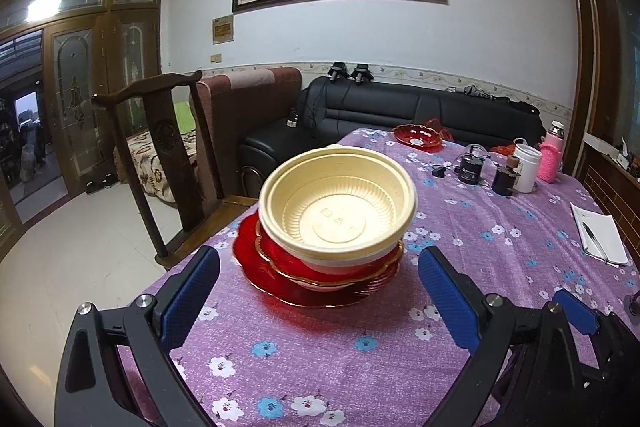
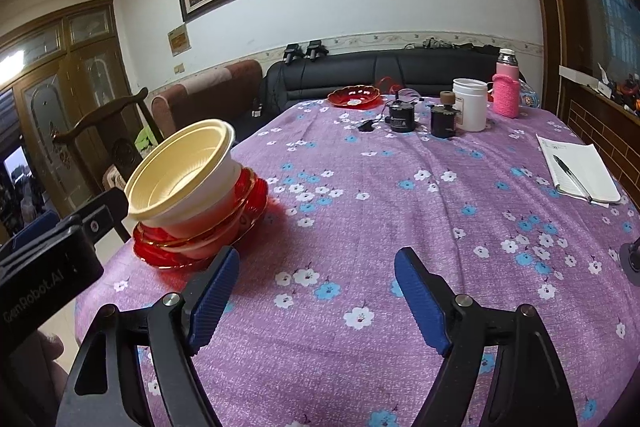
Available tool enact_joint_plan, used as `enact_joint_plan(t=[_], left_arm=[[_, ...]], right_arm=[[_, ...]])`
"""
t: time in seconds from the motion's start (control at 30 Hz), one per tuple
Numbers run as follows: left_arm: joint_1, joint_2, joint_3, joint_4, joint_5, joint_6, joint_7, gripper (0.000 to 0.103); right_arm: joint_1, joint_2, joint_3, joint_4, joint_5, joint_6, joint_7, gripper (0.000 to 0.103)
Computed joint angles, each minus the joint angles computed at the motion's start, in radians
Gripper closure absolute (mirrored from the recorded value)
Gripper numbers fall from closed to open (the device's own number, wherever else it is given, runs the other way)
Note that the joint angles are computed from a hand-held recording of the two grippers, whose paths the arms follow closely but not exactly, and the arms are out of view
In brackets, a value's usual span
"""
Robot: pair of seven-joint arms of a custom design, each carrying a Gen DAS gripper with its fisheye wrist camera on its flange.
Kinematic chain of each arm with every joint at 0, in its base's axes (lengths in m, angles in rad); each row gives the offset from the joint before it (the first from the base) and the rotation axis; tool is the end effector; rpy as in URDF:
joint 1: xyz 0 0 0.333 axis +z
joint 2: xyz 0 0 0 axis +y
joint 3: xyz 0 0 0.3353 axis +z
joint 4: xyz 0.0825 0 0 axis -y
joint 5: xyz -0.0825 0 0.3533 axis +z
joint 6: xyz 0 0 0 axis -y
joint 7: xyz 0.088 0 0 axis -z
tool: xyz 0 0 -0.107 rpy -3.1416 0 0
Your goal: Organize plates and bowls
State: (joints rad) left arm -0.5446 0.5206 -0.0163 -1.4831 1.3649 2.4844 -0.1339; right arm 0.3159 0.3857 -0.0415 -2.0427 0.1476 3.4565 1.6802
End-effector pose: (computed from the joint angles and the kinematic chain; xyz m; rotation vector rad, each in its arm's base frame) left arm 0.6086 -0.3843 0.4523 -1.6613 1.3751 -0.8651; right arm 0.6124 0.1579 0.4191 -1.5580 1.5414 -0.6730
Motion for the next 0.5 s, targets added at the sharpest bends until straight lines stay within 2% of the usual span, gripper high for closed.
enact_joint_plan(t=[0.43,0.5], left_arm=[[0.01,-0.005,0.004,-0.017,0.015,-0.006,-0.027,0.003],[0.014,0.0,0.003,-0.014,0.022,0.003,-0.027,0.0]], right_arm=[[0.06,0.022,-0.035,0.03,0.013,-0.037,-0.032,0.018],[0.069,0.028,-0.041,0.043,0.011,-0.051,-0.038,0.018]])
